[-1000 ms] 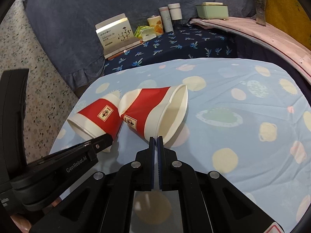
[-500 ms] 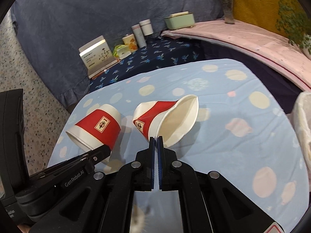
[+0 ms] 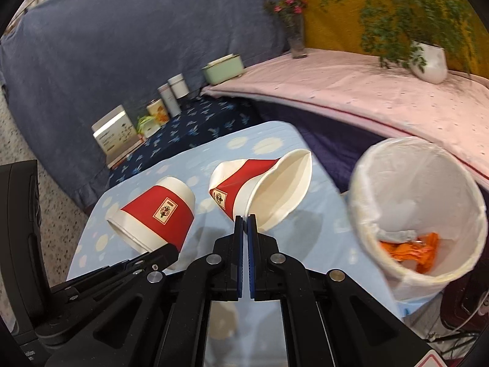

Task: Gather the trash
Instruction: 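Lift both paper cups and carry them over the white bin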

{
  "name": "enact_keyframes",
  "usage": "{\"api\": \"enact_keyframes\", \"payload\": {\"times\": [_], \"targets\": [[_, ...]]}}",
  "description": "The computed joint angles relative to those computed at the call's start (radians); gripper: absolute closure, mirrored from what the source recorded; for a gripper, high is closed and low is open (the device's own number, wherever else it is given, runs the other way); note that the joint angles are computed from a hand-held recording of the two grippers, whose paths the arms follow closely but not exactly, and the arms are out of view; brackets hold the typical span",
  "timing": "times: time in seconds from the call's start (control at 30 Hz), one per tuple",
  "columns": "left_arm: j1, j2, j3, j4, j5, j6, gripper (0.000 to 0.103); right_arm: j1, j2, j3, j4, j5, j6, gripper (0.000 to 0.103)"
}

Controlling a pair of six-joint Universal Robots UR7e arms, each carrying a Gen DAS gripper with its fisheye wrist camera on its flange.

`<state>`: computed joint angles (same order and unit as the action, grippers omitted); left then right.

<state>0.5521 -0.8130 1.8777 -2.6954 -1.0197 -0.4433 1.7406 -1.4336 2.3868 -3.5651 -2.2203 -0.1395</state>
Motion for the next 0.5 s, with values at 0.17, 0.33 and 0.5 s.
{"api": "enact_keyframes", "payload": {"times": [0.17,0.33,0.5], "targets": [[-0.051,0.067,-0.044,0.008,-0.034,0.015,0.100,-0.062,-0.132,0.056,0.008,0.010,-0.015,0.100],[-0.087,0.132,-0.098,0.020,-0.078,0.033,0.100,-0.137,-0.243,0.091,0.025,0.030,-0.021,0.100],[-0.123,0.200,-0.158,0.023,-0.107,0.075,0.100,-0.229,-0.360,0.124,0.056,0.067,-0.031,0.100]]}}
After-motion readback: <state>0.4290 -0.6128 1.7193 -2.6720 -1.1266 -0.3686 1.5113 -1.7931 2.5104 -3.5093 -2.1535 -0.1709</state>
